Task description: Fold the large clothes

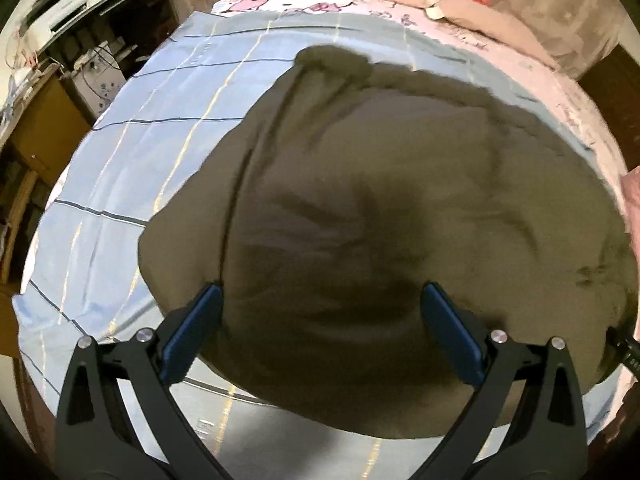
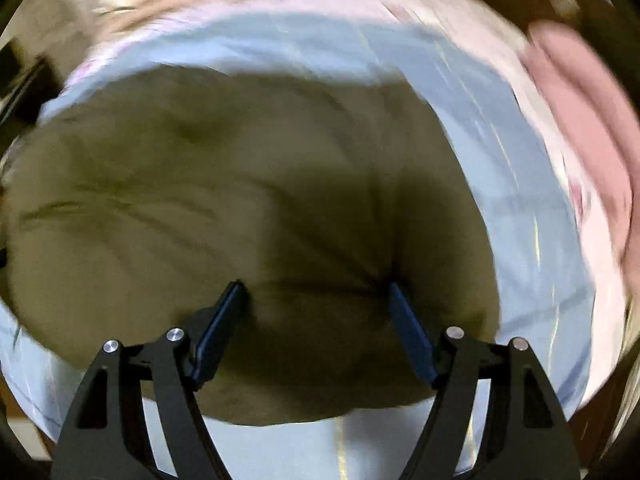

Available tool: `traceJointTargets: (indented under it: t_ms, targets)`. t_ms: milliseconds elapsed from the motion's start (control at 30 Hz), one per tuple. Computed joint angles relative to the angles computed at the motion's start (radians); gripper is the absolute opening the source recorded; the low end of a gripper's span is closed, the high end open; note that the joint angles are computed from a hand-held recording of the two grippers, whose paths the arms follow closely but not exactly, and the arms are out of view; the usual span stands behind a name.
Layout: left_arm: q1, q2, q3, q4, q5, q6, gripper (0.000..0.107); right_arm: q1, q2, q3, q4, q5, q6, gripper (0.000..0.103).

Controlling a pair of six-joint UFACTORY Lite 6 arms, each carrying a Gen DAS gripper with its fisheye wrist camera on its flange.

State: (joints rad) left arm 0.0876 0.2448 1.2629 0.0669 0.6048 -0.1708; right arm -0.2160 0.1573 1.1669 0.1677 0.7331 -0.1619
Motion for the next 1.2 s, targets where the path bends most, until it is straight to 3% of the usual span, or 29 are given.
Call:
traceJointTargets:
  t_ms: [67, 133, 200, 300, 333, 533, 633, 733, 800, 967, 1067, 1200]
  targets:
    - [0.000, 0.011, 0.007, 0.011, 0.012, -0.009, 0.101, -0.036, -0.003, 0.002, 0.057, 0.019, -0.044, 0.075]
    - [0.009, -0.019, 0.007, -0.011, 0.038, -0.021, 0.101, -0.001, -0.081, -0.016, -0.017, 0.031, 0.080, 0.076]
    - [0.027, -0.099, 0.000, -0.142, 0.076, 0.046, 0.101, 0.084, -0.269, -0.083, -0.105, 0.023, 0.213, 0.077]
    - [0.001, -0.236, -0.020, -0.218, 0.108, 0.079, 0.101, 0.272, -0.508, -0.161, -0.213, 0.000, 0.397, 0.096]
    - [-0.020, -0.279, -0.037, -0.198, 0.107, 0.060, 0.101, 0.340, -0.562, -0.173, -0.245, 0.013, 0.465, 0.096]
    - [-0.315, -0.553, -0.152, 0.112, 0.147, -0.206, 0.101, 0.743, -0.716, -0.166, -0.610, 0.186, 0.963, 0.102]
    - [-0.497, -0.668, -0.216, 0.335, 0.189, -0.410, 0.101, 0.837, -0.727, -0.138, -0.742, 0.260, 1.087, 0.102]
    - [-0.709, -0.722, -0.241, 0.591, 0.294, -0.645, 0.101, 0.901, -0.740, -0.131, -0.837, 0.323, 1.147, 0.102]
    - [-0.816, -0.753, -0.248, 0.686, 0.369, -0.752, 0.101, 0.887, -0.780, -0.170, -0.811, 0.292, 1.142, 0.102]
    - [-0.946, -0.835, -0.280, 0.805, 0.448, -0.898, 0.101, 0.861, -0.758, -0.185, -0.739, 0.264, 1.098, 0.102]
    - [-1.020, -0.864, -0.308, 0.909, 0.487, -0.973, 0.101, 0.939, -0.744, -0.201, -0.774, 0.283, 1.146, 0.102]
    - [-1.046, -0.874, -0.308, 0.911, 0.502, -0.982, 0.101, 1.023, -0.728, -0.198, -0.849, 0.321, 1.214, 0.102]
